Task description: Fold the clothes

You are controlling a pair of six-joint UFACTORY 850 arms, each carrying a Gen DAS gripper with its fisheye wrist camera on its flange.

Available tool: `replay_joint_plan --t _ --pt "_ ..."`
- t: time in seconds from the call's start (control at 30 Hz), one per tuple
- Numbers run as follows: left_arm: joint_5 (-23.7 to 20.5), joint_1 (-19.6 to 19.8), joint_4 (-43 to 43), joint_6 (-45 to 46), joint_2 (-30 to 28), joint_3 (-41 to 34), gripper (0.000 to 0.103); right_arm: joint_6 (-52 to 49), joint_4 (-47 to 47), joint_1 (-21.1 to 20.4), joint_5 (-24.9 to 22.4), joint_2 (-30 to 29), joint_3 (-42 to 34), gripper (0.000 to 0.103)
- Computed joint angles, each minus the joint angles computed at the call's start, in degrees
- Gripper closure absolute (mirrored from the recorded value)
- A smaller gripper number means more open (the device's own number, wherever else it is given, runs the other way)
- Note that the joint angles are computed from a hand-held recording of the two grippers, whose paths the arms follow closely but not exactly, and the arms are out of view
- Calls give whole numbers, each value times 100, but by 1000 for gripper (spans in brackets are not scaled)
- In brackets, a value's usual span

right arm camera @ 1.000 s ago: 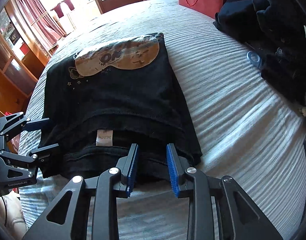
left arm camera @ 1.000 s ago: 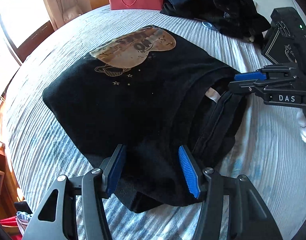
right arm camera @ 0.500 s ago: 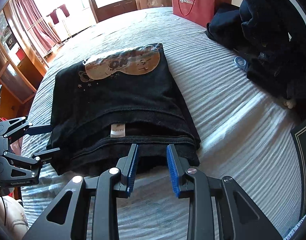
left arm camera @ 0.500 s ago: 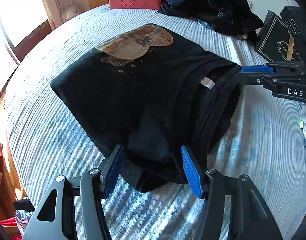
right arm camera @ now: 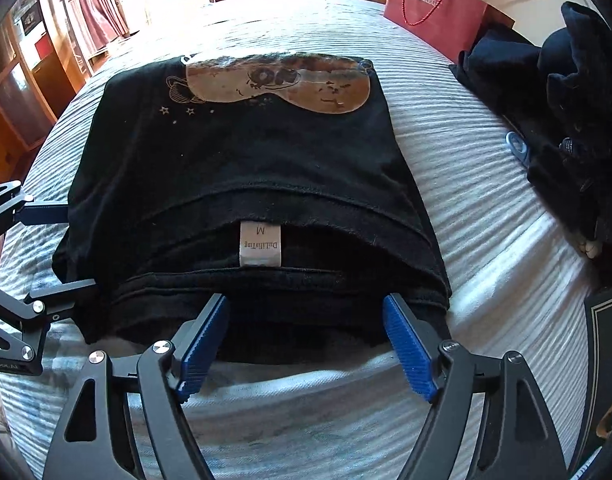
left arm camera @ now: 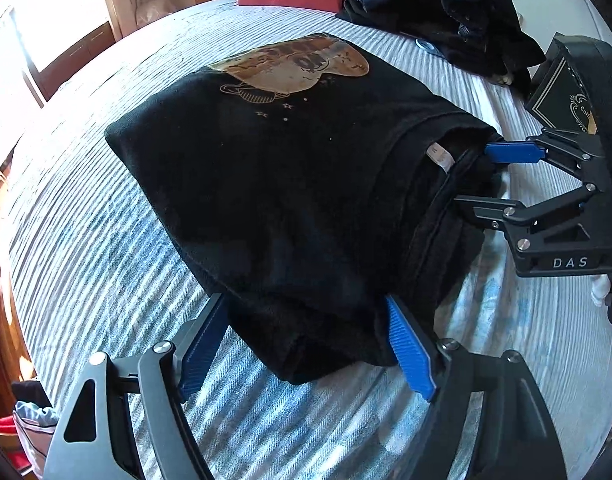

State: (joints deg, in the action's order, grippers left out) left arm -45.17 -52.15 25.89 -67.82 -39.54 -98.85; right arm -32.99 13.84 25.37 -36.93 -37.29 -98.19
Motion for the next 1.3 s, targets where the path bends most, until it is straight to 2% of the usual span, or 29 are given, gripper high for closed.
replay_joint_plan --t 0.2,0.27,0.33,0.37,0.43,0.57,0.67,0.73,0.83,0.93,0.97,1.0,1.1,1.13,1.17,1.2,1.23,1.27,1.3 --pt "140 9 11 -212 109 171 20 166 358 -24 338 113 220 18" --pt "171 20 -7 -191 133 209 17 289 279 10 330 80 179 12" --pt "223 36 -34 -194 157 250 13 316 256 35 248 10 86 1" --pt "181 32 -30 -169 141 228 11 363 175 59 259 -14 64 0" --pt "30 61 -127 -304 105 182 0 408 84 91 330 -33 68 0" --pt "28 35 -68 -341 138 220 0 185 294 66 567 36 229 0" --pt "66 43 -173 -230 222 302 1 477 14 93 296 -78 0 0" --pt "22 21 -167 -145 343 346 5 755 -210 123 9 -174 -217 0" --pt "-236 -132 549 -187 583 340 5 787 147 52 -390 -143 -366 3" --pt "-102 -100 902 -12 845 360 5 718 809 -92 -129 283 -11 5" --pt "21 -10 882 81 920 372 7 697 1031 -138 -23 433 112 8" --pt "110 95 814 215 976 371 8 705 1177 -171 73 568 206 20" --pt "314 386 666 801 773 -21 19 1033 1177 -180 181 813 265 23" --pt "494 536 494 1163 746 -47 29 1215 1075 -160 151 777 167 24" --pt "656 674 264 1567 746 -46 45 1434 933 -129 95 687 13 33" --pt "739 810 -85 2087 613 -193 54 1649 794 -100 33 595 -145 53" --pt "750 941 -502 2671 391 -442 73 1894 682 -63 -35 461 -323 63" --pt "725 1048 -910 3243 153 -714 88 2155 590 -24 -113 299 -519 63" --pt "663 1139 -1304 3798 -102 -1012 92 2406 504 27 -157 150 -681 63"
